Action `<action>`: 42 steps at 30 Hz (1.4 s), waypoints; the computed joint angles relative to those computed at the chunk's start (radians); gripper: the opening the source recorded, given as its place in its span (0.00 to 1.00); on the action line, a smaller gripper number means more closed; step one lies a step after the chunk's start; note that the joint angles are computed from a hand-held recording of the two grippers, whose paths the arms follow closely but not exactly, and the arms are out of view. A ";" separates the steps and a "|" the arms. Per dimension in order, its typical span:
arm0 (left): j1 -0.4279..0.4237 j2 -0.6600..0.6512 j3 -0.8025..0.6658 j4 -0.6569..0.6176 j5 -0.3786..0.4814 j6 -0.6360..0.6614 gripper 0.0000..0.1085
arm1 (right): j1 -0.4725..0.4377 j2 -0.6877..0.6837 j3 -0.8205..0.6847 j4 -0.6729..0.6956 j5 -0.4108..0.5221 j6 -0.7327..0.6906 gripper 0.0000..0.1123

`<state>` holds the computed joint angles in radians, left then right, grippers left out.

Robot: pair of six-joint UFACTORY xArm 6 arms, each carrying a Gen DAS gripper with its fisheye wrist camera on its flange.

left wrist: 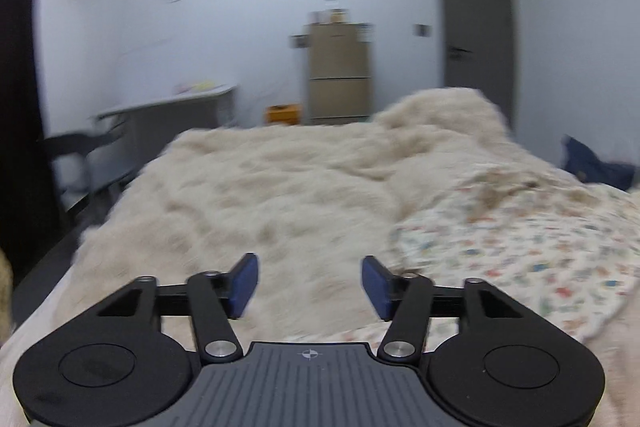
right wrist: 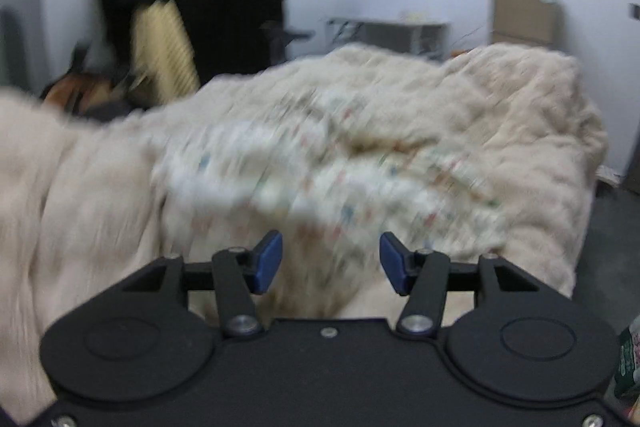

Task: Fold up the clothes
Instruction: 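Spread the garment flat on the bed with both grippers, then release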

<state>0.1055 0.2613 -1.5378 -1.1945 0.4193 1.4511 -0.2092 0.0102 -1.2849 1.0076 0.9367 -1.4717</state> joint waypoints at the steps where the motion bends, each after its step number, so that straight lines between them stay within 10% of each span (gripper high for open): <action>1: -0.021 -0.003 0.005 0.018 0.004 0.000 0.49 | 0.007 -0.014 0.023 -0.007 -0.005 -0.018 0.49; 8: -0.172 -0.040 0.066 0.059 0.188 0.167 0.59 | 0.167 -0.064 0.106 -0.072 -0.190 -0.094 0.55; 11: -0.249 -0.001 0.058 0.147 0.176 0.201 0.59 | 0.209 -0.049 0.096 -0.151 -0.251 -0.064 0.10; 17: -0.277 0.099 -0.029 0.264 0.191 0.066 0.58 | 0.163 -0.220 0.228 -0.316 -0.357 0.004 0.04; 21: -0.245 0.096 -0.050 0.185 0.280 0.091 0.58 | 0.102 -0.242 0.210 -0.297 -0.088 -0.069 0.18; 27: -0.245 0.134 -0.163 0.108 0.315 0.054 0.66 | -0.047 -0.134 0.113 0.035 -0.044 -0.083 0.60; 32: -0.317 0.262 -0.332 0.218 0.204 -0.141 0.69 | -0.060 0.164 -0.140 0.210 -0.140 0.249 0.61; 39: -0.406 0.500 -0.624 0.405 0.186 -0.380 0.69 | -0.014 0.695 -0.711 -0.073 -0.217 0.973 0.59; 42: -0.425 0.523 -0.627 0.396 0.170 -0.356 0.69 | -0.016 0.867 -0.933 -0.101 -0.153 1.120 0.37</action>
